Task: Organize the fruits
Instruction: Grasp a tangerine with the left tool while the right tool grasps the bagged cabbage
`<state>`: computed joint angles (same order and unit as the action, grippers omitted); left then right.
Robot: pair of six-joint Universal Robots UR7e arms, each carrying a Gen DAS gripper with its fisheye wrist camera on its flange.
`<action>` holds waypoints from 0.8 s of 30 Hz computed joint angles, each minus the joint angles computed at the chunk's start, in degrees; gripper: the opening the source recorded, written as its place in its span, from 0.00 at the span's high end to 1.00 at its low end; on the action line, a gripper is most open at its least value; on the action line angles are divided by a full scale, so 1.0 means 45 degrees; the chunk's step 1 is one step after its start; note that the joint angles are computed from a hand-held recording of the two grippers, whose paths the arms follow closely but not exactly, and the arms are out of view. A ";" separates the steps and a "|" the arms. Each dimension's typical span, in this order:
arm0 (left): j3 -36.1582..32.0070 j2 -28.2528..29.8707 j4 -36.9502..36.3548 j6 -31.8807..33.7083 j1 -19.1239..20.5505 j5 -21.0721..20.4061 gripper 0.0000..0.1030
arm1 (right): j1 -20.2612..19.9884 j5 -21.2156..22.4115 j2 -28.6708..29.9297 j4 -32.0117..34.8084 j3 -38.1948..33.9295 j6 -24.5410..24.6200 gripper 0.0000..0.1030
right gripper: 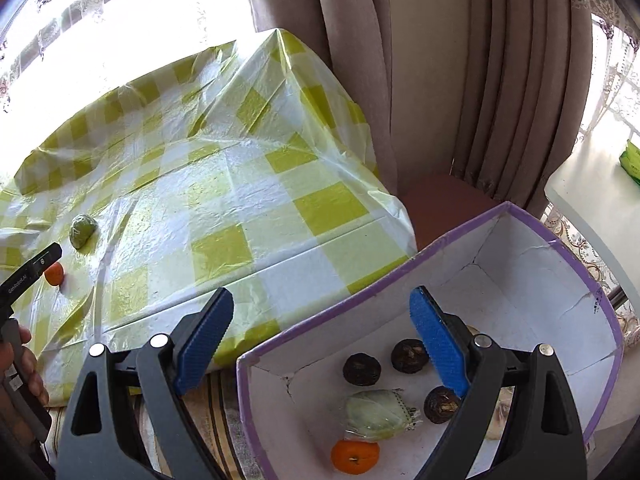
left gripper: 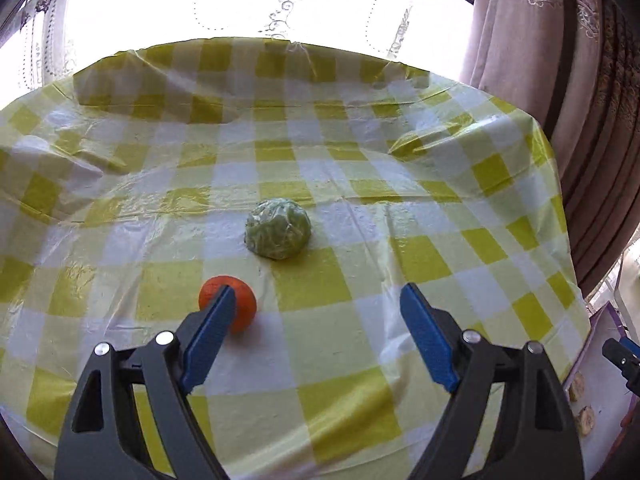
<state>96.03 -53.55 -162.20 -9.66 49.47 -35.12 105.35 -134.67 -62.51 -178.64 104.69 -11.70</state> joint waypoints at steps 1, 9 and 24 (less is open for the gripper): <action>0.0025 -0.0125 0.0093 -0.0156 0.0124 0.0058 0.18 | 0.0072 0.0119 0.0233 0.0154 -0.0221 0.0016 0.15; -0.0163 -0.0487 0.1160 -0.1083 0.0836 0.0132 0.31 | 0.0539 0.1041 0.1813 0.0895 -0.1633 0.0134 0.15; -0.0540 -0.0244 0.1838 -0.1137 0.1074 -0.0113 0.64 | 0.1088 0.1994 0.4582 0.1749 -0.4724 -0.0310 0.15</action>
